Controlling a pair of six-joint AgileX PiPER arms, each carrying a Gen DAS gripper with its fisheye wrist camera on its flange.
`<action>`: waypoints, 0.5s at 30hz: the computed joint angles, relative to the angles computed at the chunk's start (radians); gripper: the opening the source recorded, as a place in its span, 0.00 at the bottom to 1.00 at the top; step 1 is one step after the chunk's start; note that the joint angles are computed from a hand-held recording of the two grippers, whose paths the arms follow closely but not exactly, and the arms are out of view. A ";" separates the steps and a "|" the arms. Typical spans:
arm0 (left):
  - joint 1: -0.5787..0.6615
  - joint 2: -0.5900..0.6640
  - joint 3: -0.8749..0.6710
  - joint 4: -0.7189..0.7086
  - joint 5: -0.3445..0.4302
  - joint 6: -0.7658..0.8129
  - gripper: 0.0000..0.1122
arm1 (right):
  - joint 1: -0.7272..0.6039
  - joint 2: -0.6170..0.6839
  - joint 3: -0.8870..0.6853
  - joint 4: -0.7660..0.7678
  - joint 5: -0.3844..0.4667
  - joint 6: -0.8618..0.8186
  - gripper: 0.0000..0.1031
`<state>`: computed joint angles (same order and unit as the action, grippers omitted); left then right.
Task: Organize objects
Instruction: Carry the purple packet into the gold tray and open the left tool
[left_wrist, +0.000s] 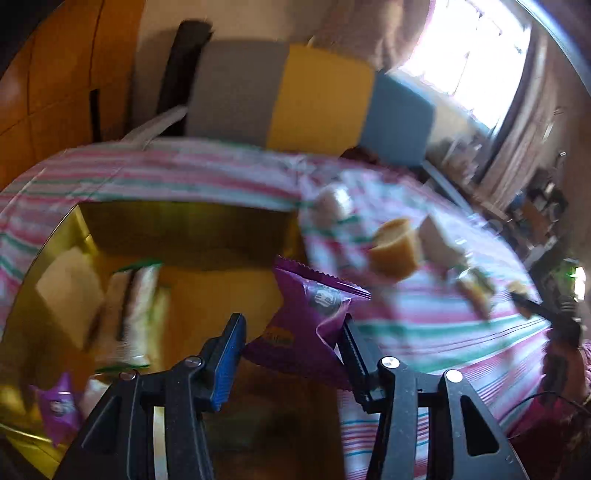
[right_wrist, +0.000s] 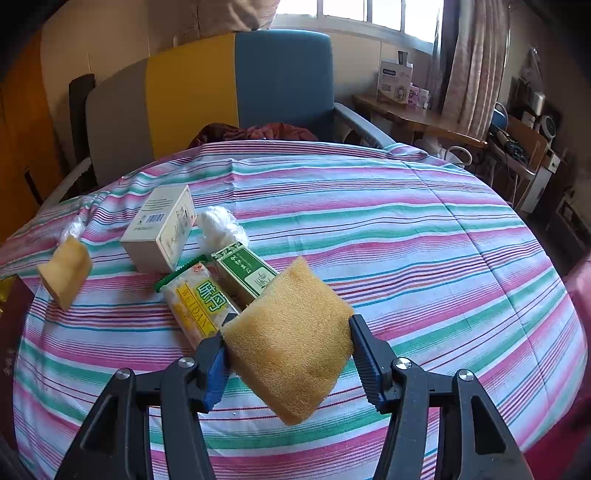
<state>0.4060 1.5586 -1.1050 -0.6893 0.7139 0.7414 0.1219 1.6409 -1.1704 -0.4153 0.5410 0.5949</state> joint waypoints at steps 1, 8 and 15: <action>0.017 0.023 -0.013 0.005 0.011 -0.009 0.46 | 0.000 0.000 0.000 0.003 -0.001 -0.002 0.58; 0.075 0.161 -0.126 0.117 0.045 -0.166 0.46 | 0.014 0.004 0.001 -0.012 0.003 0.004 0.58; 0.108 0.197 -0.164 0.127 0.065 -0.243 0.55 | 0.018 -0.004 0.011 0.015 -0.027 -0.013 0.58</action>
<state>0.5137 1.7552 -1.2692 -0.5623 0.7792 0.4985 0.1396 1.6371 -1.1592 -0.4005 0.5140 0.5823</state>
